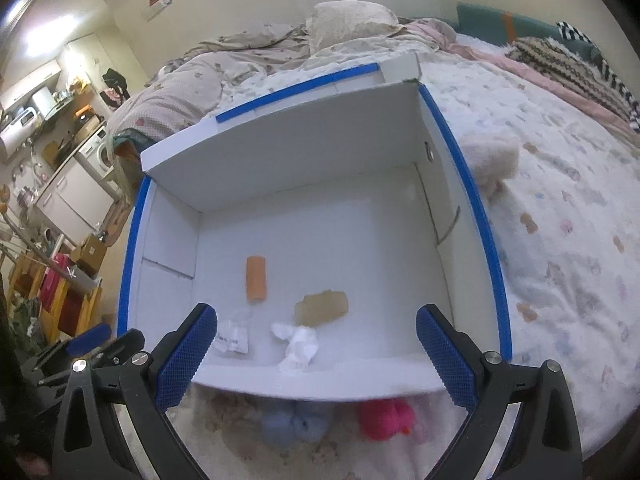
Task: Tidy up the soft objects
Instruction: 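Lift both open grippers out of the box, then lower the left gripper onto the crumpled beige cloth and close on it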
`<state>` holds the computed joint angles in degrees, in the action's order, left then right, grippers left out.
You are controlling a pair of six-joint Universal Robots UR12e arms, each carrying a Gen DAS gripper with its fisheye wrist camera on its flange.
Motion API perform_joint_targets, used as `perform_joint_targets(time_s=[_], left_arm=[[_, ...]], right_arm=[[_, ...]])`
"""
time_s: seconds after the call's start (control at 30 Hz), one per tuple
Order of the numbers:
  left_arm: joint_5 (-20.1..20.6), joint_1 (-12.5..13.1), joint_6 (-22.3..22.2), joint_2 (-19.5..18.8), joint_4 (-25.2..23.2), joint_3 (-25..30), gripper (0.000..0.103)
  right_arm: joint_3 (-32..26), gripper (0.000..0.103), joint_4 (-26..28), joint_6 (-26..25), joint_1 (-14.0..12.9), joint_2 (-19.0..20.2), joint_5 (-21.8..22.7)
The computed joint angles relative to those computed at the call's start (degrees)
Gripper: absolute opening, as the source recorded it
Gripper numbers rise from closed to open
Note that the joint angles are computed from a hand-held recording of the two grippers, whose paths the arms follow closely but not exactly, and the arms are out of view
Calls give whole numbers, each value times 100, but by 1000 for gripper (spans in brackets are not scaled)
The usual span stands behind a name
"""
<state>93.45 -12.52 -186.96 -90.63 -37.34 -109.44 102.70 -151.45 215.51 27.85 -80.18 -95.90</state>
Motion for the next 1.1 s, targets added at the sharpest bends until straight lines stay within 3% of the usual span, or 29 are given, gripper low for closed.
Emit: perform_joint_targets(time_s=[0.47, 0.7, 0.87, 1.1], left_arm=[[152, 163, 93, 378, 57, -480, 64], [206, 253, 62, 422, -204, -549, 63], [-358, 385, -26, 376, -619, -481, 63], [-1014, 317, -6, 103, -1170, -279, 63]], right_arm=[[321, 103, 417, 157, 105, -275, -161], [472, 103, 552, 679, 45, -387, 5], [430, 103, 832, 826, 23, -354, 64], [442, 103, 937, 970, -40, -340, 215]])
